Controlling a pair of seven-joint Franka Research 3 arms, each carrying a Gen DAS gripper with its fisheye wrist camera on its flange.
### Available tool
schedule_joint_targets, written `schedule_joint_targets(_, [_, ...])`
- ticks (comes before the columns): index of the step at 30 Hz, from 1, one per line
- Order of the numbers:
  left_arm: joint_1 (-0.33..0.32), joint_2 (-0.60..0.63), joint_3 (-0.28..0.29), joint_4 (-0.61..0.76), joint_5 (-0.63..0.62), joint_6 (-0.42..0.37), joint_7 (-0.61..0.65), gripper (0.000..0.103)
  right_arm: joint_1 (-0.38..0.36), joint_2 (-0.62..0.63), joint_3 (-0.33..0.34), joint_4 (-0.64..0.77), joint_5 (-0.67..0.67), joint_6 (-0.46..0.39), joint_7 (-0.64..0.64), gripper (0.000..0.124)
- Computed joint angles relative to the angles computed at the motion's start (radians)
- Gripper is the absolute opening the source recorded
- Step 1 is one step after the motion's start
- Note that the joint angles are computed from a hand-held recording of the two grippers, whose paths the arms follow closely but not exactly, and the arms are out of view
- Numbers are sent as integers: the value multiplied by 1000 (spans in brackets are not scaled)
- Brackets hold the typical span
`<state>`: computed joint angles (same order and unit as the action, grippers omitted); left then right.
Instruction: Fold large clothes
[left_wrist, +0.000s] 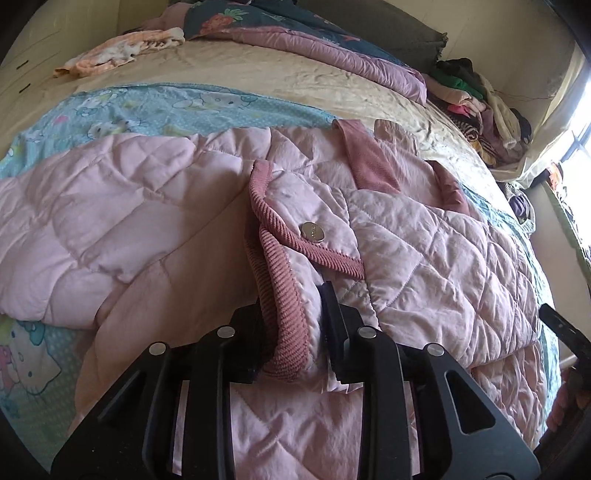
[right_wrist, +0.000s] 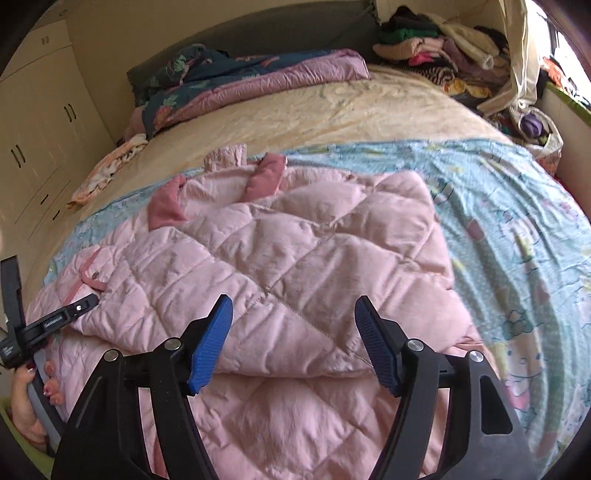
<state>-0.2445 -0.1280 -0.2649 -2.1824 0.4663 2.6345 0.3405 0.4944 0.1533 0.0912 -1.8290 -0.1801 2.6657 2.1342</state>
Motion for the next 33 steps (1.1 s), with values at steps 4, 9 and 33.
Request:
schedule_joint_targets(4, [-1,0,3,-8,-13,10,8,23,-15,61,6,52,74,-94,-50,68])
schedule_joint_targets(9, [-4,4,-4,5,3,-13,6,24,-1,72,-13,34,68,-62,-40,68])
schedule_joint_targets(33, [-32,-92,-27,20,-35,-165,3,94,7,-93,49,-73,75,79,21,98])
